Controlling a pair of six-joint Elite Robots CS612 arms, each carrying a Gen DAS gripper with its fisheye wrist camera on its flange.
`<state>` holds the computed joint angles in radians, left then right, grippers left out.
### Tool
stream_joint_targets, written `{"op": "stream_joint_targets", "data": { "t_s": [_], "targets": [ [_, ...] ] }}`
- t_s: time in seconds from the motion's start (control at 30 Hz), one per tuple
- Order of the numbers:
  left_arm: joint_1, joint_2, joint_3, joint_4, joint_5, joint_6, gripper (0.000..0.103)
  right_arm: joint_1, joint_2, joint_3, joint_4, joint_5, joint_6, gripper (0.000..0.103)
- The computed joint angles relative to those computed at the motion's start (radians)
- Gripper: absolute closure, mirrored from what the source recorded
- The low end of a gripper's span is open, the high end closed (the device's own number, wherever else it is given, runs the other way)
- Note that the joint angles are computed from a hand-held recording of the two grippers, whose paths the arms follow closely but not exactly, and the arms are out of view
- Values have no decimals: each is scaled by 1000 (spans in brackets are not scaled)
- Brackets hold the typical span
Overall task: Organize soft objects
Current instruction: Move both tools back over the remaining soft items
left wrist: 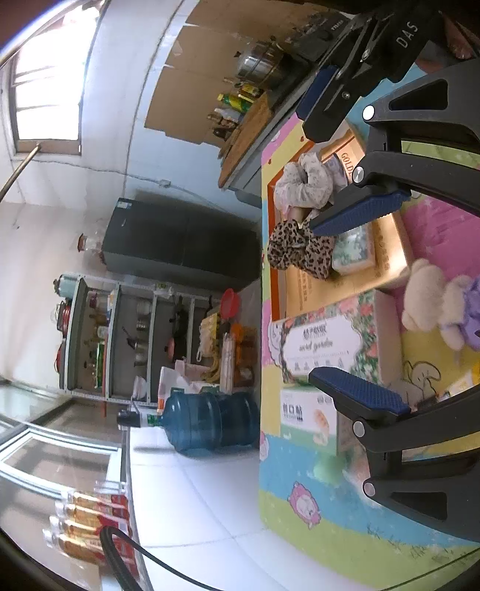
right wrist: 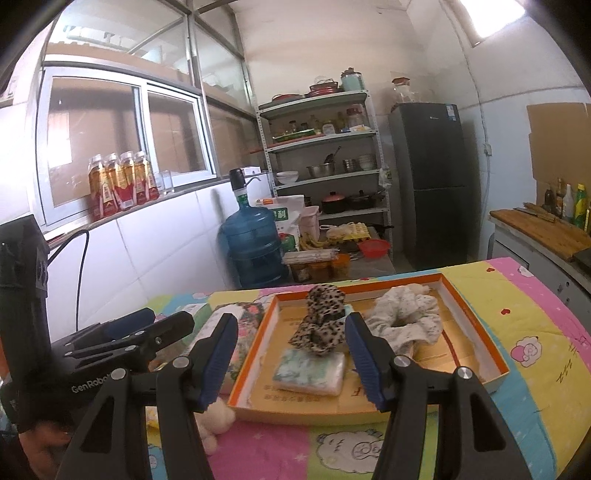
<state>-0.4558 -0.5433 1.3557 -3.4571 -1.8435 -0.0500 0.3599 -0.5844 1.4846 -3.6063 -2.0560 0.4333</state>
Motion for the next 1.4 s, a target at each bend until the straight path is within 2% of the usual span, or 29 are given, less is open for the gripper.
{"op": "stream_joint_targets", "data": {
  "t_s": [0.4, 0.77, 1.17, 1.4],
  "targets": [
    [49, -10, 49, -62, 4, -56, 28, 33, 16, -36, 36, 4, -21, 43],
    [76, -2, 74, -84, 31, -73, 28, 57, 48, -86, 92, 38, -15, 43],
    [85, 38, 30, 63, 3, -111, 28, 63, 88, -139, 175, 105, -5, 43],
    [73, 58, -19, 183, 50, -142, 28, 54, 92, -133, 168, 124, 13, 43]
  ]
}}
